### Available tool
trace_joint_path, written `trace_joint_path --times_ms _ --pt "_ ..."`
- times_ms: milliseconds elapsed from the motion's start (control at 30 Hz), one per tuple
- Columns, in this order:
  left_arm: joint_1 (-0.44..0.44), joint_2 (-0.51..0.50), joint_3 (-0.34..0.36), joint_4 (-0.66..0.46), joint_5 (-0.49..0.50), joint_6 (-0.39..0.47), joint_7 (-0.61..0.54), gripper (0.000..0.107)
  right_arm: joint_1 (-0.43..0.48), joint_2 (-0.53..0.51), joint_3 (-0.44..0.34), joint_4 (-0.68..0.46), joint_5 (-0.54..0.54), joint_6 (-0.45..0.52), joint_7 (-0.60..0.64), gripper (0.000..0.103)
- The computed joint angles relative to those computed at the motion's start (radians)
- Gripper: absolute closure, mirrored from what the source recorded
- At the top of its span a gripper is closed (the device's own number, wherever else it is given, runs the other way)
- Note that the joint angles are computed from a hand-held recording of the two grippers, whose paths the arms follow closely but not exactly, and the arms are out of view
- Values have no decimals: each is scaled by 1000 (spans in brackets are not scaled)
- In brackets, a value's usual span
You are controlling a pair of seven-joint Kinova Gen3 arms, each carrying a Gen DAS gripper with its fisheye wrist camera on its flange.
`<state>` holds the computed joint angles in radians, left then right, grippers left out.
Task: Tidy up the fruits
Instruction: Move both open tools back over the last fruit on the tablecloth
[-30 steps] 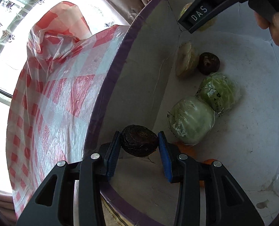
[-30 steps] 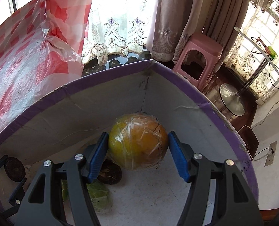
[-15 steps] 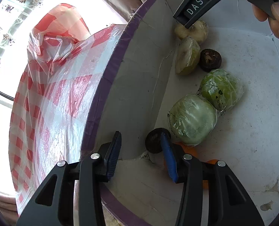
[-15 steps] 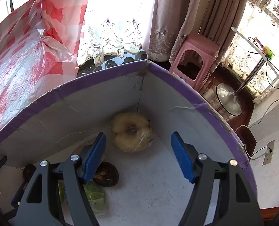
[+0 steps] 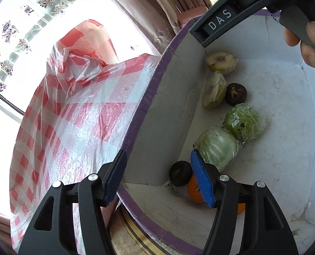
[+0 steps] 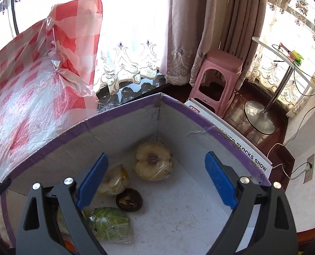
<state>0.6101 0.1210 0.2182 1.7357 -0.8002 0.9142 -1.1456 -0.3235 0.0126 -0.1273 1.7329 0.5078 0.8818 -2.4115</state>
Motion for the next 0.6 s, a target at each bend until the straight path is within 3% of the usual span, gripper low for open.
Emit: trace_joint_path --times_ms 100,333,600 --pt "-3 -31 -5 25 -32 -36 61 30 -5 -27 -11 12 14 3 -26 10" --pt "-120 -151 -7 70 54 -166 134 27 -13 -71 -54 13 36 19 -73 9" --pt "-280 -294 -56 134 264 -305 156 25 -53 -83 -105 -5 55 23 -112 7"
